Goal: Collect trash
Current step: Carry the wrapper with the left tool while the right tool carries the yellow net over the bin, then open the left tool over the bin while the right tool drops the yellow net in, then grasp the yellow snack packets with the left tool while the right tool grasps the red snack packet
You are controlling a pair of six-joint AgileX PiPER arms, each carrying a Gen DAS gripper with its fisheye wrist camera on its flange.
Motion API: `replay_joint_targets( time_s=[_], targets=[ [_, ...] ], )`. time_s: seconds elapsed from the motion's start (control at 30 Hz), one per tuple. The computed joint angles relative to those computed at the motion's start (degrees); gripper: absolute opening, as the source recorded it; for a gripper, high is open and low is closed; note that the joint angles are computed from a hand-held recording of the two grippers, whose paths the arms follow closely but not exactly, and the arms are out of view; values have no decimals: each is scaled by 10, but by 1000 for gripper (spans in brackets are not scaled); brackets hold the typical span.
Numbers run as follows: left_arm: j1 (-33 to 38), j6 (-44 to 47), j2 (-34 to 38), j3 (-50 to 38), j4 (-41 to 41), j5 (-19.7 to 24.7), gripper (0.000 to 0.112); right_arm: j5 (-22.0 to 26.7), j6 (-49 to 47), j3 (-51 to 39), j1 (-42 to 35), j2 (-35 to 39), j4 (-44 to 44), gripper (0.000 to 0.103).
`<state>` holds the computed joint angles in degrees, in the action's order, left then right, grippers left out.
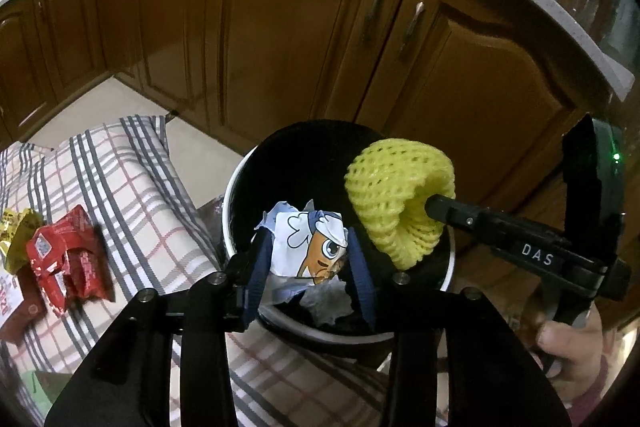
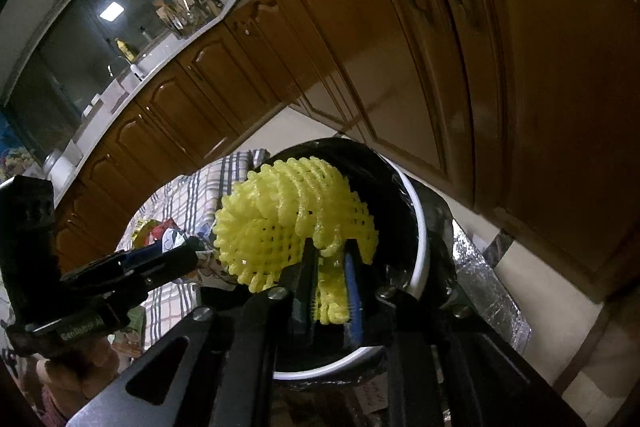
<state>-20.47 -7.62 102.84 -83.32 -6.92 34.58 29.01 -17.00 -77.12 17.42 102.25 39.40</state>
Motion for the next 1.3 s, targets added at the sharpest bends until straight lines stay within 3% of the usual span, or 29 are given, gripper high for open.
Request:
replay_joint_targets(
  time_s=[0.1, 0.33, 0.5, 0.67, 0.8, 0.93, 1.3],
  targets=[
    [0, -13, -4, 8, 7, -5, 59, 1, -21, 3, -6, 0, 26, 45],
    [9, -11, -49, 69, -15, -34, 59, -18, -109, 47, -13, -27, 127, 49],
    [26, 5, -123, 169, -56, -87, 61, -51, -208, 103, 2, -62, 245, 70],
    [35, -37, -197, 254, -17, -120, 63, -94, -280, 150, 40, -94, 330, 79],
    [60, -27, -254, 306, -30, -126, 63, -117, -353, 181, 71, -113, 421, 82],
    [102, 12, -314, 353, -63, -119, 63, -139, -360, 191, 103, -122, 431, 85],
    [260, 199, -402, 402, -206, -63, 63, -165, -234, 158, 182, -108, 302, 85]
  ],
)
